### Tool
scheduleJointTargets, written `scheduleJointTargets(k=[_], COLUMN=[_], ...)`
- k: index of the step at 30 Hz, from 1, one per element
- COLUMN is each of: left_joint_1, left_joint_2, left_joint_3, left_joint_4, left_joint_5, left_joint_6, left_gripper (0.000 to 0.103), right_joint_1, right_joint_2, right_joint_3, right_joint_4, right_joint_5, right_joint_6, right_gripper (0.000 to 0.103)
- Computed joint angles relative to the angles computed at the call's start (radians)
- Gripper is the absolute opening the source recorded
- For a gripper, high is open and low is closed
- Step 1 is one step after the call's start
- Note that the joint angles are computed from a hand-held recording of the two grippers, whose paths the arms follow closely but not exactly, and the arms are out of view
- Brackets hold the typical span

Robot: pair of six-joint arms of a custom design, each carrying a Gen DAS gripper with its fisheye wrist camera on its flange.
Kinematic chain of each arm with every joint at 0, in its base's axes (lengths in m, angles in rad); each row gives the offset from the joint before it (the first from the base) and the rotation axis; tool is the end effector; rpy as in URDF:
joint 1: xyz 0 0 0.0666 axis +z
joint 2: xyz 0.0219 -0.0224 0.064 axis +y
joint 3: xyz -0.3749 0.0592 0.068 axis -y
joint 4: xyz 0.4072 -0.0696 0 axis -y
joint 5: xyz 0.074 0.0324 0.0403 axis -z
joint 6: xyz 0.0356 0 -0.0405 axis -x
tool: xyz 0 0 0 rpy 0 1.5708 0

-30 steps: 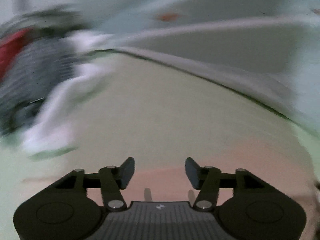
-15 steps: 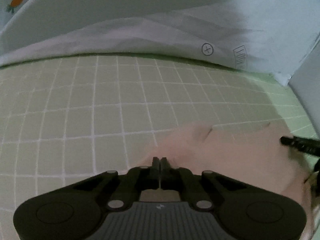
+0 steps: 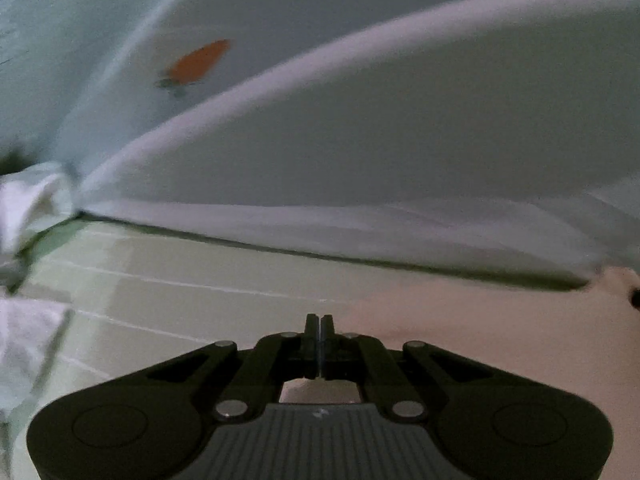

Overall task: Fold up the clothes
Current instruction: 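Pull the sweater flat across the table with both grippers, then release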

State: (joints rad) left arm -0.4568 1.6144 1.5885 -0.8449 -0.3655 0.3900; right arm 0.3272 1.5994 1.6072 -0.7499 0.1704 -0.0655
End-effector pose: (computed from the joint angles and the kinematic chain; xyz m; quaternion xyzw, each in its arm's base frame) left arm 0.5279 -0.2457 0.4095 -0.0314 0.9253 0.0171 0.3776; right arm 0.5589 0.1829 0.4327 -0.0850 0.9087 0.0019 0.4086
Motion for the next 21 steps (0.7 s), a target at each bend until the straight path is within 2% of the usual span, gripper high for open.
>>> scheduleJointTargets(k=[1, 2, 3, 4, 5, 6, 8, 10, 14, 18, 21], left_joint_1=[0.000, 0.000, 0.000, -0.004, -0.008, -0.013, -0.041, -0.074, -0.168, -0.261, -0.320], left_joint_2=[0.004, -0.006, -0.025, -0.050, -0.075, -0.099, -0.147, -0.201, -0.301, -0.387, -0.438], left_joint_3=[0.010, 0.005, -0.010, -0.032, -0.054, -0.075, -0.115, -0.154, -0.228, -0.306, -0.352], left_joint_4=[-0.009, -0.003, 0.008, 0.014, 0.020, 0.024, 0.001, -0.064, -0.217, -0.370, -0.431], left_joint_5=[-0.028, -0.043, -0.043, -0.036, -0.029, -0.022, -0.024, -0.004, 0.042, 0.105, 0.133], left_joint_6=[-0.007, -0.007, 0.001, 0.011, 0.021, 0.031, 0.055, 0.087, 0.160, 0.323, 0.398], left_gripper=[0.004, 0.008, 0.025, 0.045, 0.052, 0.057, 0.058, 0.061, 0.062, 0.063, 0.063], right_joint_1=[0.012, 0.029, 0.039, 0.050, 0.057, 0.064, 0.077, 0.087, 0.155, 0.256, 0.300], right_joint_2=[0.027, 0.032, 0.020, -0.004, -0.032, -0.071, -0.162, -0.258, -0.456, -0.603, -0.678], right_joint_3=[0.035, 0.043, 0.028, -0.003, -0.034, -0.077, -0.168, -0.256, -0.405, -0.495, -0.543], right_joint_4=[-0.030, -0.031, -0.010, 0.015, 0.027, 0.033, 0.009, -0.045, -0.241, -0.477, -0.557], right_joint_5=[0.021, 0.058, 0.082, 0.101, 0.114, 0.132, 0.172, 0.203, 0.310, 0.369, 0.371], right_joint_6=[0.014, 0.031, 0.041, 0.045, 0.040, 0.019, -0.075, -0.204, -0.468, -0.716, -0.814], right_gripper=[0.030, 0.047, 0.057, 0.077, 0.089, 0.090, 0.098, 0.100, 0.100, 0.100, 0.100])
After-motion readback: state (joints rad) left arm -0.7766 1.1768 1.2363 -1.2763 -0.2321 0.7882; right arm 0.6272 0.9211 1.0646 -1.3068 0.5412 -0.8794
